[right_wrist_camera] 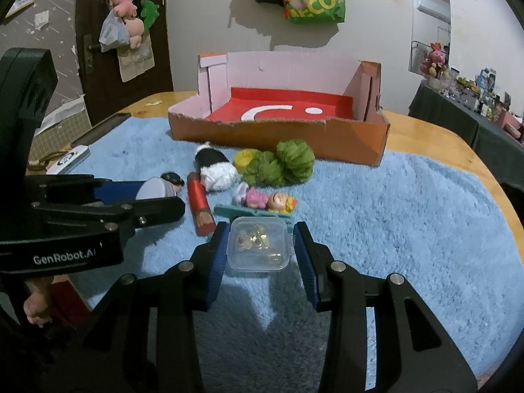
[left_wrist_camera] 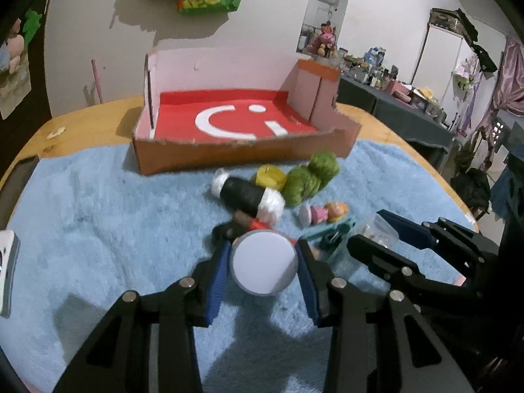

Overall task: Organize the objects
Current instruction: 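Grasp the white round lid with the left tool while the right tool grasps the clear plastic box, then carry the white lid and clear box into the red-lined cardboard box with both tools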

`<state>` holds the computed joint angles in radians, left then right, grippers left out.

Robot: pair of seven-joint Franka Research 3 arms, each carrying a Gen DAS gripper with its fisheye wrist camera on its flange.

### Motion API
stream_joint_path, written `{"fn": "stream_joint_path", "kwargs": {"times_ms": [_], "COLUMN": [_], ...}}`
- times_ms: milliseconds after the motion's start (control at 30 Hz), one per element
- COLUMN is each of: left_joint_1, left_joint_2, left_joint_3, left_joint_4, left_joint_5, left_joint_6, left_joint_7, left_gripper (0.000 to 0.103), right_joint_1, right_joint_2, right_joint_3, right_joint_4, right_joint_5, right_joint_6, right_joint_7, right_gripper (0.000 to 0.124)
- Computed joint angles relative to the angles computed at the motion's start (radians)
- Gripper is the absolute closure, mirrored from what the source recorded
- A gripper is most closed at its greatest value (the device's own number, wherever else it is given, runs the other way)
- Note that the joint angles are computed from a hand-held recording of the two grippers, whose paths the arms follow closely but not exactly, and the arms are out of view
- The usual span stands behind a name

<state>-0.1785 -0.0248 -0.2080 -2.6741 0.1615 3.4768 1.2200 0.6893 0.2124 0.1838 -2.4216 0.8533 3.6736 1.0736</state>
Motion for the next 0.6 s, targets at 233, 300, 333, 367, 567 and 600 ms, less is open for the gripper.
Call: {"fn": "stream_joint_path", "kwargs": {"times_ms": [233,300,333,367,567,600], "left_joint_1": [0.011,0.025,0.028,0.024,0.041,0.052], "left_joint_2": [-0.035,-0.036,-0.029,-0.025,0.02,0.032], "left_joint_3": [0.026,0.011,0.009,0.025,0.054,0.056], "left_joint_4": [0.04,0.058,0.072,0.087,0.176,0.197], "left_joint_5": [0.087,0.06,0.058,0.097,0.248,0.303], "left_joint_6": [-0.019,-0.029,-0.033,-0.037,-0.067,-0.072], "left_joint_7": [-0.071,-0.048,-0.045,-0.075,-0.197,-0.245], "left_gripper": [0.061,0.061,0.061,0.061,0.061,0.061], "right_joint_1": [-0.032,-0.046,-0.051,-0.057,-0.067,-0.06], "right_joint_2": [-0.048,-0.057,-0.059,-0.061,-0.06,-0.055], "right_joint_3": [0.0,-0.003,-0.006,-0.008,-0.038,-0.046], "right_joint_4": [0.016,0.028,0.037,0.045,0.111,0.128], "right_joint_5": [-0.059,-0.083,-0.089,-0.097,-0.089,-0.068], "right_joint_6": [-0.015,-0.028,-0.034,-0.041,-0.095,-0.1], "right_joint_7": [0.024,0.034,0.034,0.037,0.011,-0.013], "right_gripper": [0.086,0.086,0.086,0.086,0.086,0.086]}}
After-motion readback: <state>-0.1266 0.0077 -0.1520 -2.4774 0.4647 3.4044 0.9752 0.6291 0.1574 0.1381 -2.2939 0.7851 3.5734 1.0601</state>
